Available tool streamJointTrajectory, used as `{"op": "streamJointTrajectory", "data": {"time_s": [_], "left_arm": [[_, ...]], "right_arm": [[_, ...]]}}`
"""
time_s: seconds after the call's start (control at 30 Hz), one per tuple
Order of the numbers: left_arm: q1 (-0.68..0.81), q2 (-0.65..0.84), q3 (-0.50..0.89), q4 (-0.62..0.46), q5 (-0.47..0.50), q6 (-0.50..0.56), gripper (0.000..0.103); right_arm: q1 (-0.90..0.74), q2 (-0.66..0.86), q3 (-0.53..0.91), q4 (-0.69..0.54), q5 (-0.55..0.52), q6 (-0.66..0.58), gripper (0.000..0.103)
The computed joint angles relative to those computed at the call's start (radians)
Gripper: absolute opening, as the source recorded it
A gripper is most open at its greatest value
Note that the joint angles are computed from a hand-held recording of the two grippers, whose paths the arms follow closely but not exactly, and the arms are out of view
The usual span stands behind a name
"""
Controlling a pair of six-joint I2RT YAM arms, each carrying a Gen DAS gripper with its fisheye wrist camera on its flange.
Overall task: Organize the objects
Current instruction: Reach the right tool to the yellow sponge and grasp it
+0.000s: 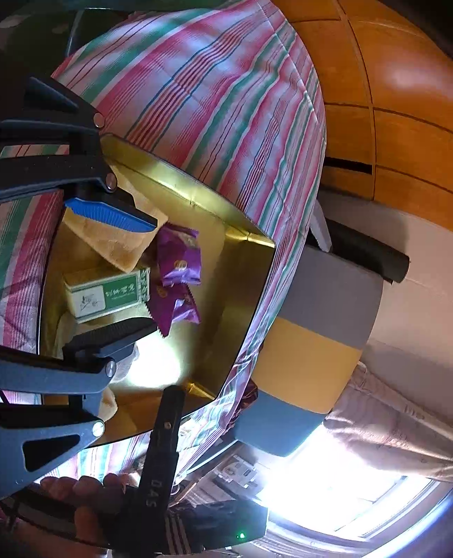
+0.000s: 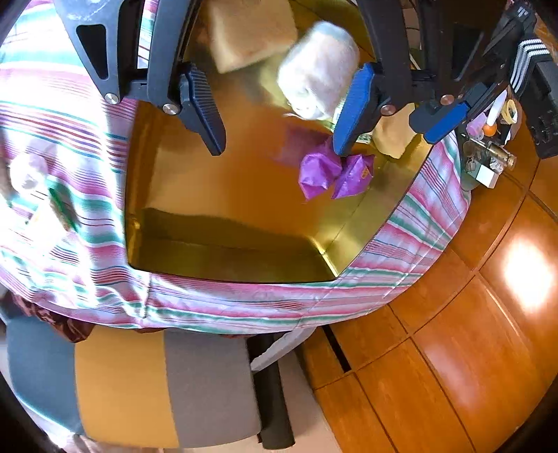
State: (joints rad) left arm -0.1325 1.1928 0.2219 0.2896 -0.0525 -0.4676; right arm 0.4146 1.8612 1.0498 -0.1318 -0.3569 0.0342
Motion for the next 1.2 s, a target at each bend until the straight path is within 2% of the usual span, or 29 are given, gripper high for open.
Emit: {"op": "streamJointTrajectory", "data": {"time_s": [0.2, 0.37, 0.5, 0.73, 0.83, 0.97, 1.1, 1.2], "left_arm": [[-0.064, -0.017, 0.007, -0.017, -0.016, 0.008, 0.051], [-0.128, -0.012, 0.01, -0.01, -0.022, 0.017, 0.051], [-0.187, -0.001, 0.007, 0.011, -0.015, 0.022, 0.051], [-0.367, 0.046, 0.036, 0.015, -0.069, 0.007, 0.052], [-0.443, 0.053, 0.05, 0.006, -0.095, -0.011, 0.06], [-0.537, 0.091, 0.096, -0.021, -0.124, -0.014, 0.06], [-0.6, 0.129, 0.15, -0.053, -0.137, -0.011, 0.06], [-0.643, 0.161, 0.196, -0.081, -0.147, -0.002, 0.06]], "right_arm": [[-0.07, -0.091, -0.106, 0.03, 0.04, -0.069, 0.066], [-0.188, -0.129, -0.168, 0.011, 0.03, -0.151, 0.066], [-0.29, -0.135, -0.201, 0.005, 0.023, -0.198, 0.068], [-0.478, -0.09, -0.21, -0.012, -0.006, -0.297, 0.071], [-0.556, -0.055, -0.18, -0.048, -0.013, -0.347, 0.072], [-0.671, -0.014, -0.102, -0.084, 0.004, -0.441, 0.076], [-0.785, 0.021, -0.002, -0.063, -0.033, -0.462, 0.086], [-0.843, 0.074, 0.096, -0.048, -0.056, -0.458, 0.089]]}}
